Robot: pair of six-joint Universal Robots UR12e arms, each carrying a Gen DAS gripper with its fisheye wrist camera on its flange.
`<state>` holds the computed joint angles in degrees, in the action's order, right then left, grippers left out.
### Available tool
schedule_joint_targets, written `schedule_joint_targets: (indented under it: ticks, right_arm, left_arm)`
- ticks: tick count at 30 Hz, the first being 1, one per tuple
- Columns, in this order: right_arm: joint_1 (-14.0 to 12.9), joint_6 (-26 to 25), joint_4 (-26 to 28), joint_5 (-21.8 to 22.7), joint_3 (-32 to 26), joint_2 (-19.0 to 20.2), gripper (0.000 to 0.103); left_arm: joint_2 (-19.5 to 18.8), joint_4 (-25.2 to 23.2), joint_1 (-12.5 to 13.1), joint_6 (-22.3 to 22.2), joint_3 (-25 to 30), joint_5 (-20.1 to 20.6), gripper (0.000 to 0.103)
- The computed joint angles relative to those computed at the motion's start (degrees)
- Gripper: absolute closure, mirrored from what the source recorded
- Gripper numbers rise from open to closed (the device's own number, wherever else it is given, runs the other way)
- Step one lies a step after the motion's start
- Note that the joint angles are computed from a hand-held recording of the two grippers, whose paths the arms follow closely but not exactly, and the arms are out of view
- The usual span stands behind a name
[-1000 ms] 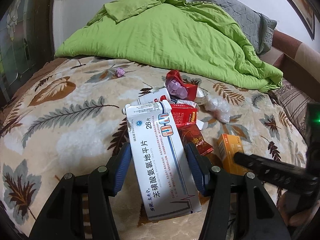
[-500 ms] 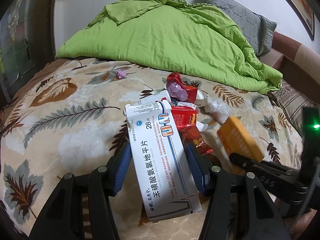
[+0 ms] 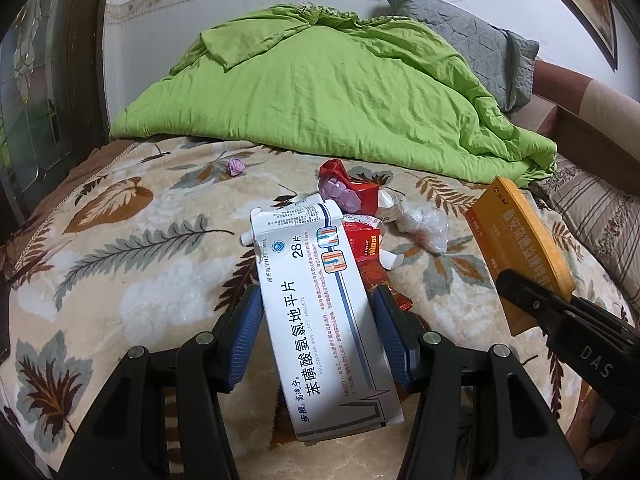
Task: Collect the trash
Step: 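Carry both boxes to the red basket and open both tools over it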
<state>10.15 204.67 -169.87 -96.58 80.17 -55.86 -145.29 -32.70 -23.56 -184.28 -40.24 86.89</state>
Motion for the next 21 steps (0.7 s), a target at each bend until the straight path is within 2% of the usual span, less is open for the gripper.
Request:
schedule_joint_targets:
  ticks: [10,21]
  right_arm:
    - [-1.1,5.6,-3.5,4.5,6.1,-3.8,0.078]
    - [-1.3,6.2,-6.7,4.7,10.5,-6.2,0.078]
  left_arm:
    - [1.1,2.3,-0.7,1.4,-2.2,-0.6,0.048]
    - [3.7,5.6,-2.0,2.6,-7.2,1.6,0.048]
